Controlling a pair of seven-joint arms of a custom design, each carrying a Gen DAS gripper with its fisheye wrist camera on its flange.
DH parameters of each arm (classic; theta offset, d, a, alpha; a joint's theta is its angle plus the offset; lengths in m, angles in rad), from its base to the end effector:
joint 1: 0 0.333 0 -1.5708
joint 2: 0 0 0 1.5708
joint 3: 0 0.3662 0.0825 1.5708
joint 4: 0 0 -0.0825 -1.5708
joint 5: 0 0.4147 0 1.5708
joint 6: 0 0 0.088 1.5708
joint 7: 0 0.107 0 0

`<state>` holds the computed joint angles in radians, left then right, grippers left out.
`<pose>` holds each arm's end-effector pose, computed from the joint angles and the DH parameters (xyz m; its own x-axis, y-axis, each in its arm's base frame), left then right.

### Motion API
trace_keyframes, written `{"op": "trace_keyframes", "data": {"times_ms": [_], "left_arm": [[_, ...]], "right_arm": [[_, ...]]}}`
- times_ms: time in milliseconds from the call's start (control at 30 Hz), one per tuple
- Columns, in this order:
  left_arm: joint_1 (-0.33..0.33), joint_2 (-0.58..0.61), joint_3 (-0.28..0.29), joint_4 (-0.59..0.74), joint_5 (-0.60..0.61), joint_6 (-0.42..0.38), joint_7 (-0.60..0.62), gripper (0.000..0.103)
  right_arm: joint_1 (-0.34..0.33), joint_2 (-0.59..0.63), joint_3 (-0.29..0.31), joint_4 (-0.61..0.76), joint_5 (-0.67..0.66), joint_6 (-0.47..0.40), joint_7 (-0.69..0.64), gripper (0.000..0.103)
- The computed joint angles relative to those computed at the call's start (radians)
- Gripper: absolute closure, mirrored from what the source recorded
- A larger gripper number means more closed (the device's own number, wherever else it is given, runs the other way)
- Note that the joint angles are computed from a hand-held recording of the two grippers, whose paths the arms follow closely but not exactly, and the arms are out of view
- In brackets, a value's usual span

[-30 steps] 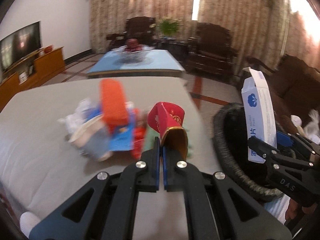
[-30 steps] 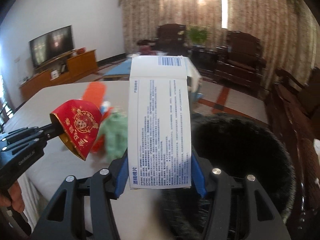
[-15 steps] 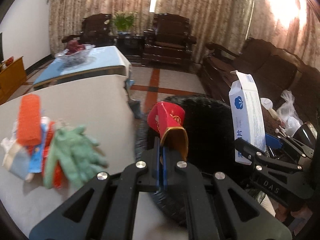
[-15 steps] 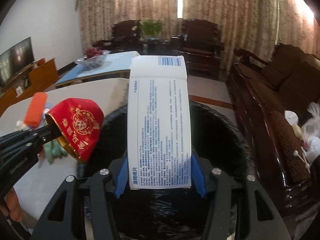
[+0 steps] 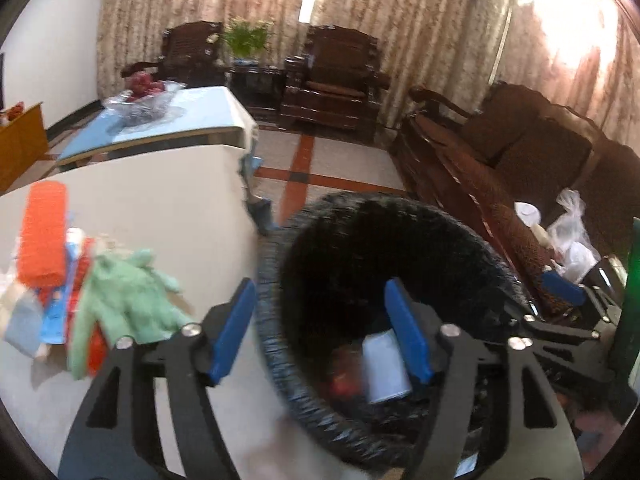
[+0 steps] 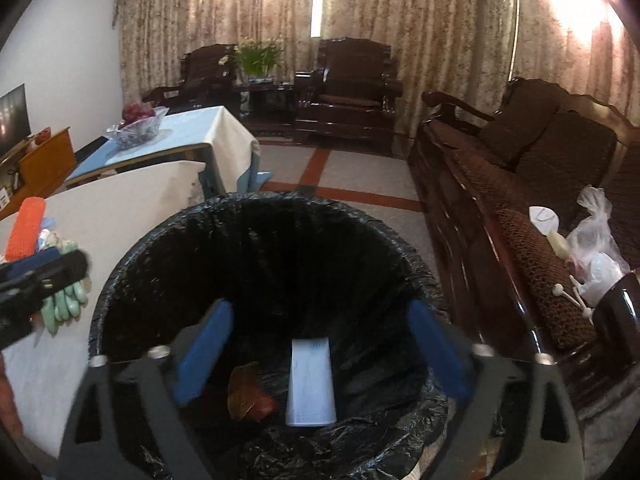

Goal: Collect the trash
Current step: 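Move both grippers back to the trash pile on the table, then grasp the green rubber gloves with the right gripper while the left grasps the white cup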

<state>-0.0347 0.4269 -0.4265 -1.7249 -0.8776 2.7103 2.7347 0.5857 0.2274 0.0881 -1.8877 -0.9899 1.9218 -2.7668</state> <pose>0.6922 -0.2646 0.4379 -0.7714 -0.6166 0.1574 -0.4957 0.4270 -0.7563 0.5408 0.3523 0.4316 -0.7386 -0.6731 0.0383 -0.4494 0.4493 -0.7721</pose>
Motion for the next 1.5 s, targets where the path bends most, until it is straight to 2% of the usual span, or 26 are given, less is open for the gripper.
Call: {"op": "trace_keyframes", "data": {"times_ms": [100,333,533,667,833,867,900,1000,1133,1400,1500], "left_arm": [[0.012,-0.011,0.009,-0.016,-0.014,0.074,0.011,0.021],[0.082,-0.028,0.006,-0.036,-0.042,0.225,0.018,0.018],[0.134,-0.002,0.026,-0.002,0.042,0.312,-0.080,0.017],[0.118,0.034,0.093,0.039,0.143,0.344,-0.217,0.017],[0.102,0.079,0.154,0.086,0.248,0.349,-0.340,0.018],[0.099,0.086,0.160,0.091,0.266,0.350,-0.361,0.018],[0.088,0.098,0.180,0.107,0.289,0.340,-0.392,0.018],[0.085,0.120,0.196,0.134,0.340,0.325,-0.451,0.018],[0.081,0.138,0.207,0.144,0.402,0.319,-0.521,0.018],[0.103,0.171,0.187,0.168,0.509,0.316,-0.618,0.018],[0.111,0.184,0.179,0.181,0.546,0.310,-0.657,0.018]], "right_arm": [[0.004,0.020,0.000,0.032,-0.008,0.006,-0.020,0.006],[0.025,0.119,-0.029,0.174,-0.081,0.124,-0.081,0.006],[0.063,0.274,-0.084,0.409,-0.120,0.257,-0.232,0.006],[0.077,0.401,-0.120,0.587,-0.101,0.337,-0.345,0.006],[0.069,0.557,-0.144,0.803,-0.004,0.389,-0.489,0.007],[0.059,0.573,-0.131,0.824,-0.009,0.387,-0.498,0.007],[0.066,0.613,-0.154,0.879,0.037,0.392,-0.545,0.007],[0.049,0.696,-0.154,0.998,0.119,0.391,-0.640,0.009],[0.037,0.768,-0.164,1.093,0.212,0.395,-0.722,0.013],[0.038,0.826,-0.223,1.148,0.356,0.408,-0.787,0.015],[0.037,0.823,-0.236,1.126,0.407,0.451,-0.812,0.024]]}}
